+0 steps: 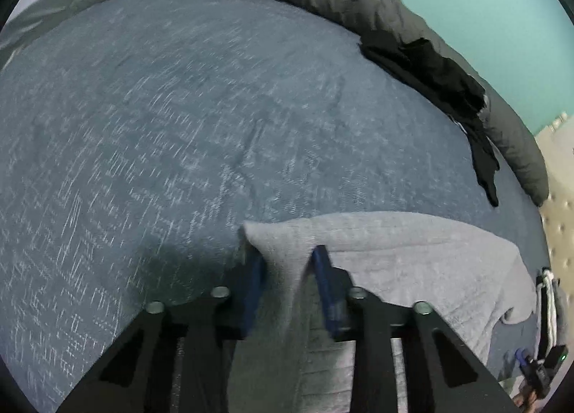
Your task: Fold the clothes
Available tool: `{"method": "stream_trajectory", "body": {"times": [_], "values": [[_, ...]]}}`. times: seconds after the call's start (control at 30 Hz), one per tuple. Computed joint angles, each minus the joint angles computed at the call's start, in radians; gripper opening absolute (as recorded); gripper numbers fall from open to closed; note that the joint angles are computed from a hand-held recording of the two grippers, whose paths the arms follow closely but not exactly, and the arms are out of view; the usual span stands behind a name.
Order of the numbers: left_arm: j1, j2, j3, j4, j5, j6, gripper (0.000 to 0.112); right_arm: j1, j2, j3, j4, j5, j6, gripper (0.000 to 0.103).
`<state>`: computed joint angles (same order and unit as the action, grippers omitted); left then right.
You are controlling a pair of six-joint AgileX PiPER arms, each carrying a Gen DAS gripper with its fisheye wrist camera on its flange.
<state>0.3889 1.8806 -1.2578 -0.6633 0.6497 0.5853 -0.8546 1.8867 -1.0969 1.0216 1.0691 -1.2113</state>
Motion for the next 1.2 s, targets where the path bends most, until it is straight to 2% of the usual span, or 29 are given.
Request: {"method": "stream_trajectory", "body": {"times": [0.17, 0.3, 0.43, 0.53, 0.63, 0.7, 0.8, 0.9, 1.07, 1.2], "values": [[-0.014, -0.050, -0.003, 0.012, -0.052, -0.039, 0.012, 0.011, 0.005, 0.013, 0.012, 0.016, -0.038, 0.038], [-0.025, -0.055, -0.058, 0.130, -0.100, -0.175, 0.011, 0.010, 0.015, 0.017, 0.011, 0.019, -0.039, 0.038], [-0.048, -0.005, -0.116, 0.232, -0.105, -0.274, 0.011, 0.003, 0.024, 0.010, 0.013, 0.019, -0.043, 0.038], [-0.056, 0.065, -0.178, 0.279, -0.066, -0.343, 0.012, 0.005, 0.037, -0.004, 0.013, 0.020, -0.032, 0.038], [-0.076, 0.086, -0.178, 0.280, -0.073, -0.337, 0.019, 0.012, 0.042, -0.009, 0.009, 0.018, -0.033, 0.038], [-0.089, 0.078, -0.170, 0.301, -0.077, -0.339, 0.031, 0.018, 0.044, -0.009, 0.007, 0.017, -0.038, 0.038], [-0.087, 0.031, -0.132, 0.320, -0.098, -0.356, 0.037, 0.021, 0.047, -0.008, 0.008, 0.014, -0.036, 0.038], [-0.088, -0.037, -0.078, 0.336, -0.114, -0.364, 0.050, 0.020, 0.050, -0.006, 0.010, 0.014, -0.031, 0.038], [-0.138, -0.195, 0.079, 0.360, -0.180, -0.350, 0.054, 0.016, 0.044, -0.003, 0.020, 0.019, -0.035, 0.038], [-0.192, -0.273, 0.207, 0.203, -0.198, -0.252, 0.055, 0.025, 0.036, -0.006, 0.022, 0.019, -0.029, 0.038]]}}
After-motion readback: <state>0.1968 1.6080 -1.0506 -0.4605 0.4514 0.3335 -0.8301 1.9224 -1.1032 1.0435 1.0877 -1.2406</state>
